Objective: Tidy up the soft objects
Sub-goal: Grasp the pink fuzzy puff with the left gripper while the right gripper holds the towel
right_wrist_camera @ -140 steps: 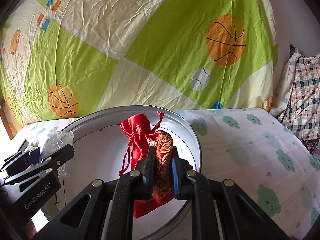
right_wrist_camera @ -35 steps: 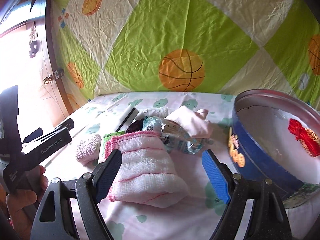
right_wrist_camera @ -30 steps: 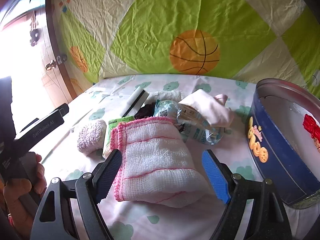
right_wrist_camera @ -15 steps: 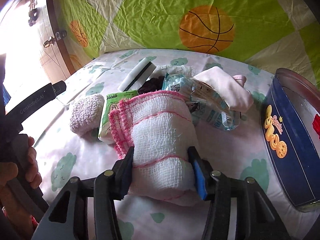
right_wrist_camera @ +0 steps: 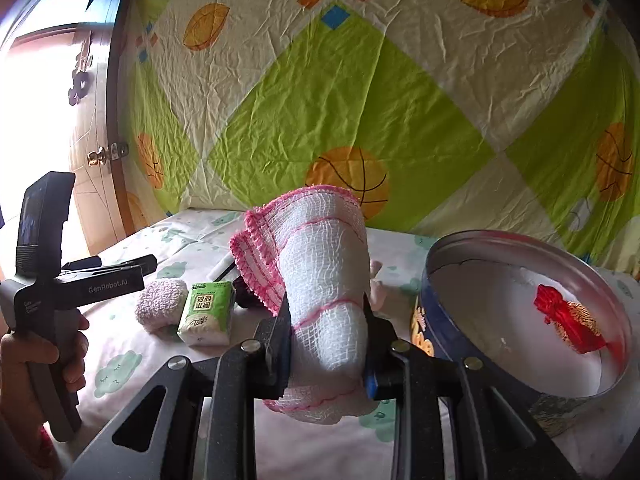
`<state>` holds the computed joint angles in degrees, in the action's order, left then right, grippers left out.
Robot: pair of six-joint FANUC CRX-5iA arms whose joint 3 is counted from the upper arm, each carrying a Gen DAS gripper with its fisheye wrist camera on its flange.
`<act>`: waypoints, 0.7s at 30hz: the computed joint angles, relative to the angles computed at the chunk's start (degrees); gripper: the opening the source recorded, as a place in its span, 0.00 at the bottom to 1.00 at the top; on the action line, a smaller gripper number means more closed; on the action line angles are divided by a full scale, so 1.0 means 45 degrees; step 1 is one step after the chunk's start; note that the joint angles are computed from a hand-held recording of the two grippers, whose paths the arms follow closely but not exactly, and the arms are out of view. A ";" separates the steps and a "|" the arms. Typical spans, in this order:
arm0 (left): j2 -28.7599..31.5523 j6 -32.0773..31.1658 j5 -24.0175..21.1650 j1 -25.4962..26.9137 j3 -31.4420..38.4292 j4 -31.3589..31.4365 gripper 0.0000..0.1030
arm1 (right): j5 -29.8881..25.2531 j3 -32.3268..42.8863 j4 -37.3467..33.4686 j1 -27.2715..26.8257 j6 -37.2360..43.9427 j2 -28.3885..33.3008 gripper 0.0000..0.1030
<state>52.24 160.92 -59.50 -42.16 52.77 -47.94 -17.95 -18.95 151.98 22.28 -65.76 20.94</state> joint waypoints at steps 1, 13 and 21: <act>-0.0079 -0.0402 0.0445 0.0208 -0.0218 0.0602 1.00 | -0.0158 -0.0097 -0.0169 0.0020 0.0220 -0.0025 0.29; 0.0842 -0.3505 -0.0810 0.0710 0.1089 0.2757 0.99 | 0.1430 0.0428 0.1178 -0.0770 -0.1923 -0.0058 0.29; 0.2278 -0.4510 -0.1884 0.0948 0.3549 0.3684 1.00 | 0.1537 0.0478 0.1431 -0.0775 -0.2189 -0.0074 0.29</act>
